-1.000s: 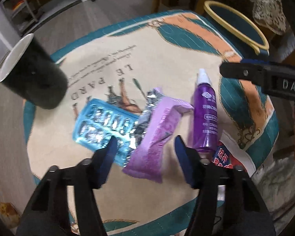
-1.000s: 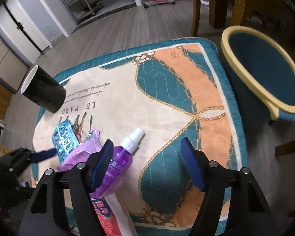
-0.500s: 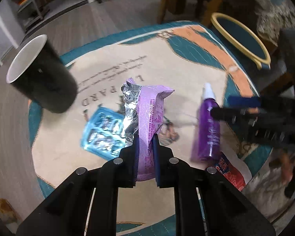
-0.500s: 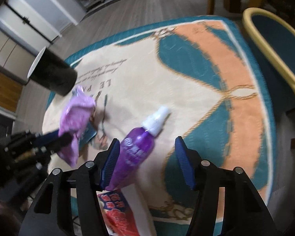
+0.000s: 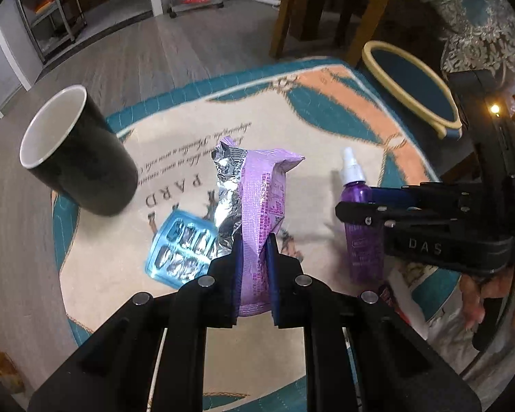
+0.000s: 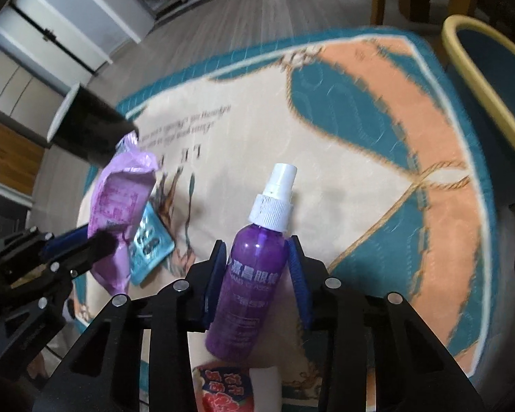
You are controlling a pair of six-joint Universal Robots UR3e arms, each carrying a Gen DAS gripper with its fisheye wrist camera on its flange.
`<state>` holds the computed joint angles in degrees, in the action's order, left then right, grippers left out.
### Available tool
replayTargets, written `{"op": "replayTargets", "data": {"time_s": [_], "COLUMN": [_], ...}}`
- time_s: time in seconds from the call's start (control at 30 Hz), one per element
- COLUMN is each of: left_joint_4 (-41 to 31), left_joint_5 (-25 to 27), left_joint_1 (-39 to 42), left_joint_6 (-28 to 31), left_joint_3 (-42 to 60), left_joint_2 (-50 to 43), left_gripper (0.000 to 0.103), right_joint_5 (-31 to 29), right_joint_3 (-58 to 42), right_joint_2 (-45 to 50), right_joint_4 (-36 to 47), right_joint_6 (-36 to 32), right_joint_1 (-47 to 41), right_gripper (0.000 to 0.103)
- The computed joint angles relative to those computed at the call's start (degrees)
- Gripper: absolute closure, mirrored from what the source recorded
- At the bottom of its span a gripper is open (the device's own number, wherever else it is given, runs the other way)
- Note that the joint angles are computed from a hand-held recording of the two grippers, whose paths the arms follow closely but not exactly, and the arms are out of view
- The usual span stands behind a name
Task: Collect trash
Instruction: 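Grasp the purple wrapper with the left tool while the right tool grasps the purple spray bottle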
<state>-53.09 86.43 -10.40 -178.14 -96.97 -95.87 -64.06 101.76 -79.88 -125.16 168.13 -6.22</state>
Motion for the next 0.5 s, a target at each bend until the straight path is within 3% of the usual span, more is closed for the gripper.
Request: {"op": "replayTargets", "data": {"time_s": [0.33,0.5], "left_joint_4": [0.76,1.65], "left_joint_5": [-0.75,-1.28], "left_joint_1": [-0.71,-1.20], "left_joint_6": [-1.12,-1.86], "left_joint_3": [4.16,6.38], "left_joint_2": [-2.18,-2.58], "left_gripper": [0.091,0.091], "right_joint_5": [1.98,5.76], "right_joint_3": [-0.75,-3.09], "right_joint_2": [-5.81,-8.02], "right_joint_4": [-4.33,-2.80], "right_joint_6": [-1.62,-2.14], "right_joint_1": [-3.78,-8.03], "right_gripper": [0.068,0.068]}}
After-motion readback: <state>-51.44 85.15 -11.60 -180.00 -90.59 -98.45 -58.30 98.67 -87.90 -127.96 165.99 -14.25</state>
